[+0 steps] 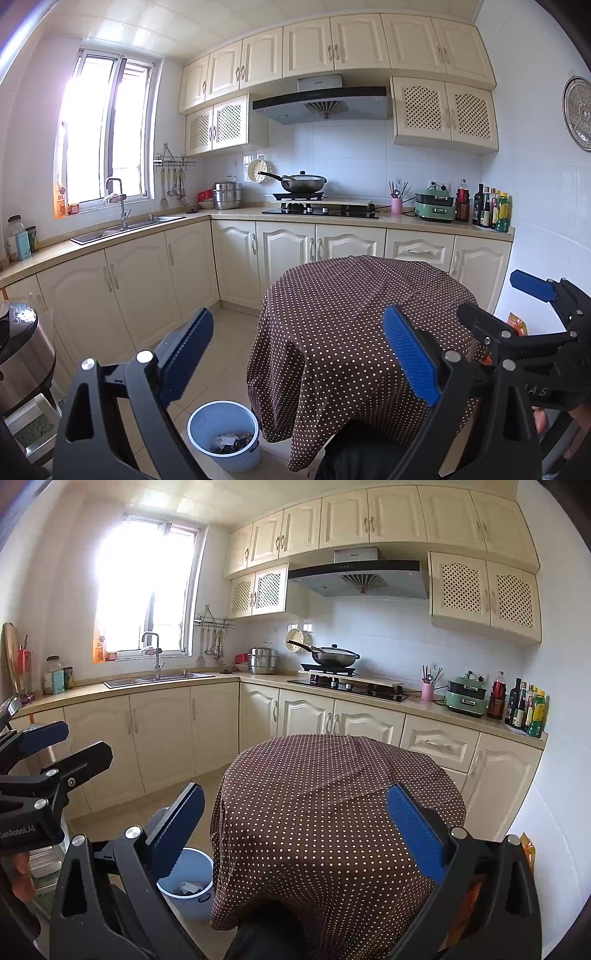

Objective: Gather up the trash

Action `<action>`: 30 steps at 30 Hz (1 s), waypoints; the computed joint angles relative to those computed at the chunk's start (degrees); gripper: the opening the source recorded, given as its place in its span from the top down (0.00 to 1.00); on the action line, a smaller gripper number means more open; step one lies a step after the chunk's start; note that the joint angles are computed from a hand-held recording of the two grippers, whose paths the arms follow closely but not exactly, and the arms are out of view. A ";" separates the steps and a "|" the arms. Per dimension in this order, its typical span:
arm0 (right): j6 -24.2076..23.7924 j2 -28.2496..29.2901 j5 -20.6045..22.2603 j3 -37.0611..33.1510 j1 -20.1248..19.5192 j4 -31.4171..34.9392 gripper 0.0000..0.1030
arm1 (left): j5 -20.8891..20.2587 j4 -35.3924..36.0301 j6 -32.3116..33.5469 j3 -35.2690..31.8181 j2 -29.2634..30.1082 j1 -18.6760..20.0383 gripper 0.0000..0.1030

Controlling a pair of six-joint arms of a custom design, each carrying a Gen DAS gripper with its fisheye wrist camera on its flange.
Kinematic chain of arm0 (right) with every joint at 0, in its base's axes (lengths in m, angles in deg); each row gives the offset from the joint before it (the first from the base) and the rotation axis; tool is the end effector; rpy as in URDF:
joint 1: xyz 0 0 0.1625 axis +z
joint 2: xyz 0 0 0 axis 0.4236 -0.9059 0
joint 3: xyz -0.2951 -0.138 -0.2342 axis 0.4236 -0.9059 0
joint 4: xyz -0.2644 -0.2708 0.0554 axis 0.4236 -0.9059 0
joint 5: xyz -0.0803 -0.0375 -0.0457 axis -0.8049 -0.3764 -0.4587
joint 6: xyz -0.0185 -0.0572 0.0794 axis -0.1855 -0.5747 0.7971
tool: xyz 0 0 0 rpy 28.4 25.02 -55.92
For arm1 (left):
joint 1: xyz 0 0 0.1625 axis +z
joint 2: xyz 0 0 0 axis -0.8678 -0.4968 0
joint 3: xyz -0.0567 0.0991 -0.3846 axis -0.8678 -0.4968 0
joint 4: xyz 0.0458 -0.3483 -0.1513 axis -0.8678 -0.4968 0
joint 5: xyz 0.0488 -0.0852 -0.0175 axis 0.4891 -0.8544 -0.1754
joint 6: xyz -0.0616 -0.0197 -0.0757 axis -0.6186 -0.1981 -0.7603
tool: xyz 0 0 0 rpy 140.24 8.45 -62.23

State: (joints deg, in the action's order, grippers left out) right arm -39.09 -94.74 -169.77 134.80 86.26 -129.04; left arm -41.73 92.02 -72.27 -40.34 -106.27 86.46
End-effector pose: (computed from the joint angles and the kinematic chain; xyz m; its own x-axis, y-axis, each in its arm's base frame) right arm 0.3331 -0.5622 0.3633 -0.6021 -0.3916 0.6958 -0.7968 0.2392 -0.5548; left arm -0.4922 -0.5010 0.2306 -0.6819 -0.1758 -0.7100 0.6613 0.2666 -0.7011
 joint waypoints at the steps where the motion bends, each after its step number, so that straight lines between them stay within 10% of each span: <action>1: 0.00 0.02 0.01 -0.04 0.00 0.04 0.07 | -0.03 -0.01 -0.08 0.13 -0.04 -0.03 0.11; 20: 0.36 -0.09 -0.39 0.56 0.09 -0.14 0.07 | -0.07 7.71 -6.27 -3.30 1.92 0.04 0.11; 30: 1.37 3.25 -1.65 -2.95 -0.05 1.66 0.07 | 0.55 30.23 -24.58 -16.04 9.60 2.05 0.11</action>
